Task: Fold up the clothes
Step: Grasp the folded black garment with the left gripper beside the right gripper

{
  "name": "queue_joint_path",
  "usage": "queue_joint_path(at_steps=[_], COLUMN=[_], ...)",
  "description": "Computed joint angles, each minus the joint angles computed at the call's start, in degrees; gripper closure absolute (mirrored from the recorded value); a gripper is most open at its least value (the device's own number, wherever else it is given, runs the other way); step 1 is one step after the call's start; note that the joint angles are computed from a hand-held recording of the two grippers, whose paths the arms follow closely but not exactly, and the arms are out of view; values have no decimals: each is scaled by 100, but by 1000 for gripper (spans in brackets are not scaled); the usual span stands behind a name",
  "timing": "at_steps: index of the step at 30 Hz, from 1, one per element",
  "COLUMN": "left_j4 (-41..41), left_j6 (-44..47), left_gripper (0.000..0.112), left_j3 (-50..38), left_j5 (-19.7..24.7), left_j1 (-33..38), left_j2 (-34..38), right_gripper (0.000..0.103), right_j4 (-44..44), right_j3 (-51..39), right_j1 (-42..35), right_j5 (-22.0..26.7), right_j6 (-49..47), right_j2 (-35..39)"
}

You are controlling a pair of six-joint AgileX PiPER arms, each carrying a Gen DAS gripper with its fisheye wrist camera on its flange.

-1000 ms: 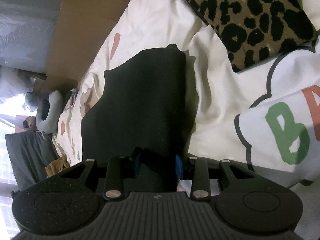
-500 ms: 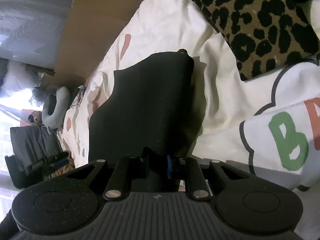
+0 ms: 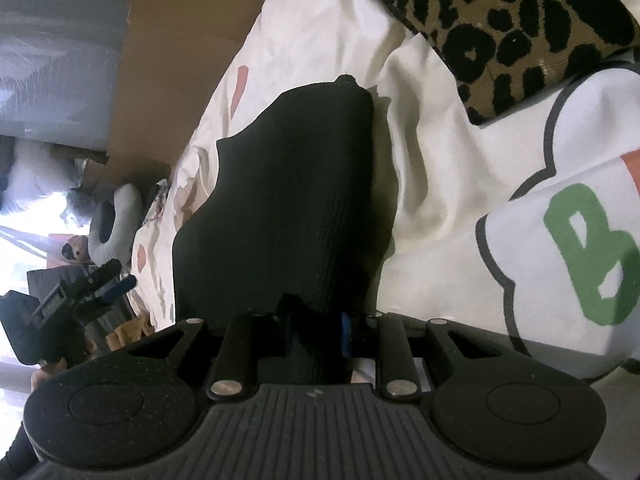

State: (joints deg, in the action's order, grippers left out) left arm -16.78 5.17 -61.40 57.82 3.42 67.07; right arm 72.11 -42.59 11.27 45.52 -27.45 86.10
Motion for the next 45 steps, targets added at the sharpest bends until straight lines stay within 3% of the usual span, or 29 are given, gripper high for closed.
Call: queue_joint_path(at_steps=[7,14,19,22,24,29,41,45], left_j4=[-197,-808,-1209,-1448,-1478,-1626,-1772,-1862], left_j6=[372,1155,1464,1646,1693,1550,1194,1320], left_gripper=[22,26,55,58,67,81,85,69], left_j3=[384,664,763,881,935,1055,957,891], left_j5=[-332,-771,-802,-725,-705,-687,-364,-301], left_j1=[-188,-82,218,373,376,412,253,345], left_j2=[21,412,719,736,725,696,795,891], right_gripper=[84,79,78,79,93,96,96,96], right_j4=[234,291,507,650,553,245,-716,-639], right_j3=[94,202,237,264,205,72,-638,-594], right_j1=[-244,-322,-130,-98,-37,-19,-501,-575], right_j5=[292,315,215,209,138,76,430,455], right_j6=[-191,-272,-517,-621,-571,-349,468,406], right_j2=[-270,-238,-61,-11,24,-124,-200,-138])
